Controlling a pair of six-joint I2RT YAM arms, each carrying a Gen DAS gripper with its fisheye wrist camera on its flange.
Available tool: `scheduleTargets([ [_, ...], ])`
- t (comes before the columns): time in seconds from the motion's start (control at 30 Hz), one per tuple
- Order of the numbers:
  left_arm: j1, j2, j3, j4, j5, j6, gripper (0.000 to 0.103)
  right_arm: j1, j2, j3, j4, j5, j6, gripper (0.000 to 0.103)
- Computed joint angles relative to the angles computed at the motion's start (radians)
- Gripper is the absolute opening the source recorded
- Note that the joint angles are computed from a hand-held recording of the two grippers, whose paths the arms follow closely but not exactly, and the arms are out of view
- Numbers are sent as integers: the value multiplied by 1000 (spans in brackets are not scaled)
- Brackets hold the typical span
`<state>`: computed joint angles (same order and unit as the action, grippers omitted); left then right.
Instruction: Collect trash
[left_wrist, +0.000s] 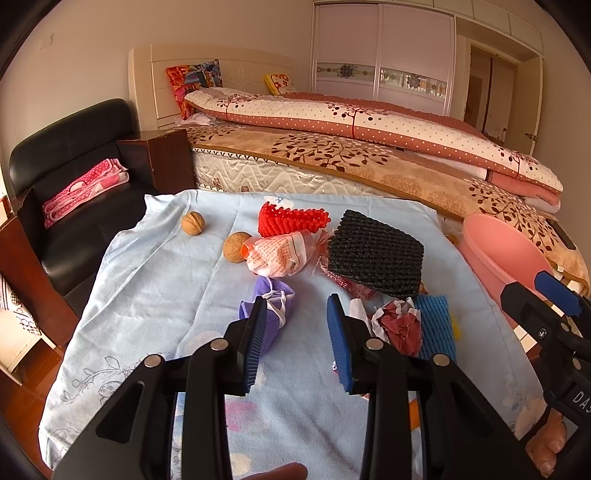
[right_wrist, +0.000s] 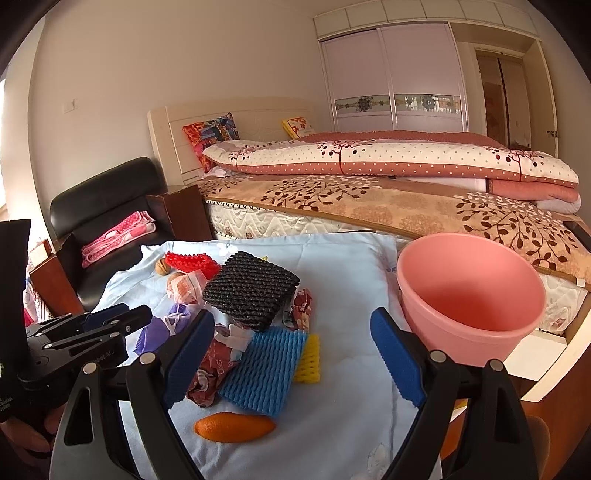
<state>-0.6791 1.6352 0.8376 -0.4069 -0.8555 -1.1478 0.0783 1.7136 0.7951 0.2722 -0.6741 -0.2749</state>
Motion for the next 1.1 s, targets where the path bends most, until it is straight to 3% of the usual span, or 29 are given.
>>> scheduleTargets([
  [1.1,-5,37,-5,27,6,-10,34,-12,20,15,-27,-22,4,76],
])
